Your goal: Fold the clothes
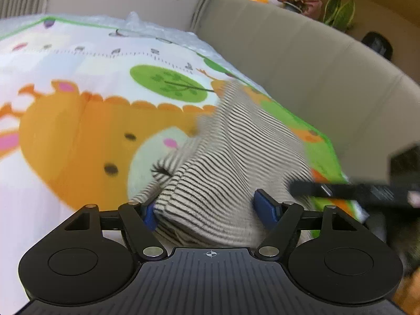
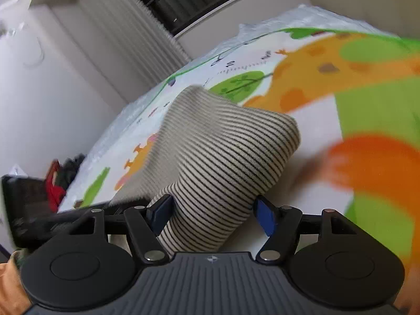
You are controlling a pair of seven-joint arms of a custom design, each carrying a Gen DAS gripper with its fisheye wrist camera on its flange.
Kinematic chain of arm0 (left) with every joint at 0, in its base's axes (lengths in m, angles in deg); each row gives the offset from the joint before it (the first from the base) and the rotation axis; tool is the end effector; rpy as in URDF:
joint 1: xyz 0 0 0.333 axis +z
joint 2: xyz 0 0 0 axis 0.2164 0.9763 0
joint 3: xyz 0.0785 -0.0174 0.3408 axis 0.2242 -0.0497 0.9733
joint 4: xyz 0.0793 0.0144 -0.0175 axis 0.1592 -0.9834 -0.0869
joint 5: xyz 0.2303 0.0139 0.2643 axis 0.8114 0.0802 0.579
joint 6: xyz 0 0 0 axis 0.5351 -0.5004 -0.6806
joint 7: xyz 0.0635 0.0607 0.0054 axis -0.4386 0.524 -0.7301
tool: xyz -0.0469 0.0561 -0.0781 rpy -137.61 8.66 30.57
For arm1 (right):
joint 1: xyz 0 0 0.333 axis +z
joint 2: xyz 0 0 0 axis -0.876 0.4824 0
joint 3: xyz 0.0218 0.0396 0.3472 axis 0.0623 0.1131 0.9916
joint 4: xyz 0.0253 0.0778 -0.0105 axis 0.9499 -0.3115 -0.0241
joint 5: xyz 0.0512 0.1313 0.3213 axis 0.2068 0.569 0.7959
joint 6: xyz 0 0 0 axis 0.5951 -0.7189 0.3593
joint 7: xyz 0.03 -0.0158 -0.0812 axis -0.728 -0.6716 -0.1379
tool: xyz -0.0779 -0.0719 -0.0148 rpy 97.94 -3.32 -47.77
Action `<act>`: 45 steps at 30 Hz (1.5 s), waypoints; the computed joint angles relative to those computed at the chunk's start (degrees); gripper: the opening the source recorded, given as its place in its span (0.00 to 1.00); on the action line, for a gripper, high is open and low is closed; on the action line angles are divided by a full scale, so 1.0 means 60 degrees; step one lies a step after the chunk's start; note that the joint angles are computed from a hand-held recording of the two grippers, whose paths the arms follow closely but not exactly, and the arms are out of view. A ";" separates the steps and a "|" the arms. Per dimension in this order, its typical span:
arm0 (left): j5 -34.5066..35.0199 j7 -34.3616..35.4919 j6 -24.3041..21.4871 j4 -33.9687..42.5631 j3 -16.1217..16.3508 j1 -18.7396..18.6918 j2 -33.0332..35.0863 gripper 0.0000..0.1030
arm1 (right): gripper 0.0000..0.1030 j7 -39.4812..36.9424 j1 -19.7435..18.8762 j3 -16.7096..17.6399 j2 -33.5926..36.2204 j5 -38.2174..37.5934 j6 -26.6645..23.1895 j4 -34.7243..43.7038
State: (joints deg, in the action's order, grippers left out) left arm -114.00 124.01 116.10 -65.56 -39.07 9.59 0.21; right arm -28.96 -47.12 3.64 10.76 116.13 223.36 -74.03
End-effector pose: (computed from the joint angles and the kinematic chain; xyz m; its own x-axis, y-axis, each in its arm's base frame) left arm 0.5990 -0.1570 0.4995 -0.4230 -0.8117 0.4027 -0.7146 0.0255 -0.6991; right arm 0.5936 0.2165 0.4797 0.2077 -0.8134 -0.5434 -0.7178 0.2506 -0.6495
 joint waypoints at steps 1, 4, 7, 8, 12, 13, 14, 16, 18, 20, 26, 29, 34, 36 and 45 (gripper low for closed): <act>-0.0289 0.0111 -0.0152 -0.0134 -0.0061 0.0089 -0.0127 0.74 | 0.66 0.0588 0.0167 -0.0263 0.0151 -0.0848 -0.0074 0.0190; -0.0893 0.0545 -0.0722 -0.0434 -0.0043 0.0098 -0.0439 0.74 | 0.66 0.1625 0.0481 -0.0740 0.0619 -0.3021 -0.0071 0.0775; -0.1261 0.0818 -0.1195 -0.0603 0.0122 -0.0034 -0.0654 0.77 | 0.71 0.2213 0.0733 -0.1099 0.0909 -0.4519 -0.0013 0.1054; -0.1370 0.0829 -0.1303 -0.0663 0.0195 -0.0068 -0.0763 0.77 | 0.72 0.2398 0.0777 -0.1166 0.0974 -0.4868 0.0036 0.1088; -0.3061 0.1444 -0.1566 -0.0841 0.0568 -0.0030 -0.1341 0.83 | 0.74 0.2139 -0.0262 0.0074 0.0946 -0.4346 0.0363 0.0781; -0.3347 0.1468 -0.1256 -0.0787 0.0654 -0.0109 -0.1394 0.90 | 0.74 0.1955 -0.0638 0.0524 0.0958 -0.4074 0.0424 0.0726; -0.3306 0.1384 -0.0768 -0.0642 0.0699 -0.0248 -0.1328 0.92 | 0.74 0.1808 -0.0979 0.0945 0.0970 -0.3831 0.0484 0.0679; -0.2821 0.0824 -0.0015 -0.0266 0.0754 -0.0462 -0.1057 0.93 | 0.74 0.1762 -0.1313 0.1377 0.0977 -0.3598 0.0593 0.0616; -0.1656 -0.0628 0.0003 0.0230 0.0788 -0.0548 -0.0515 0.93 | 0.74 0.1676 -0.1516 0.1681 0.0935 -0.3412 0.0711 0.0521; -0.0580 -0.1720 0.0030 0.0565 0.0715 -0.0595 -0.0037 0.92 | 0.75 0.1522 -0.1683 0.1912 0.0814 -0.3212 0.0793 0.0349; 0.1431 -0.3454 0.0492 0.0868 0.0435 -0.0646 0.0837 0.95 | 0.75 0.1086 -0.1888 0.1984 0.0589 -0.2094 0.0261 0.0144; 0.0636 -0.2884 0.0503 0.0756 -0.0255 -0.0007 0.0919 0.96 | 0.76 0.0636 -0.1970 0.1989 0.0733 -0.1176 -0.0203 0.0364; 0.0333 -0.2573 0.0418 0.0487 -0.0549 0.0310 0.0675 0.80 | 0.74 0.0419 -0.1384 0.1476 0.0978 -0.1007 -0.0477 0.0755; -0.0175 -0.2239 0.0221 0.0421 -0.0605 0.0466 0.0590 0.75 | 0.70 0.0400 -0.1183 0.1254 0.0964 -0.0950 -0.0663 0.0829; -0.2300 -0.0506 -0.0179 -0.0339 0.0054 0.0670 -0.0170 0.70 | 0.64 0.1640 0.0014 0.0515 0.1143 -0.2661 -0.0958 0.1383</act>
State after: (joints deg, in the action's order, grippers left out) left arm -127.80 120.98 115.02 -67.59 -38.75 13.61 -0.81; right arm -19.12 -47.04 6.73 17.61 100.17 217.61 -65.73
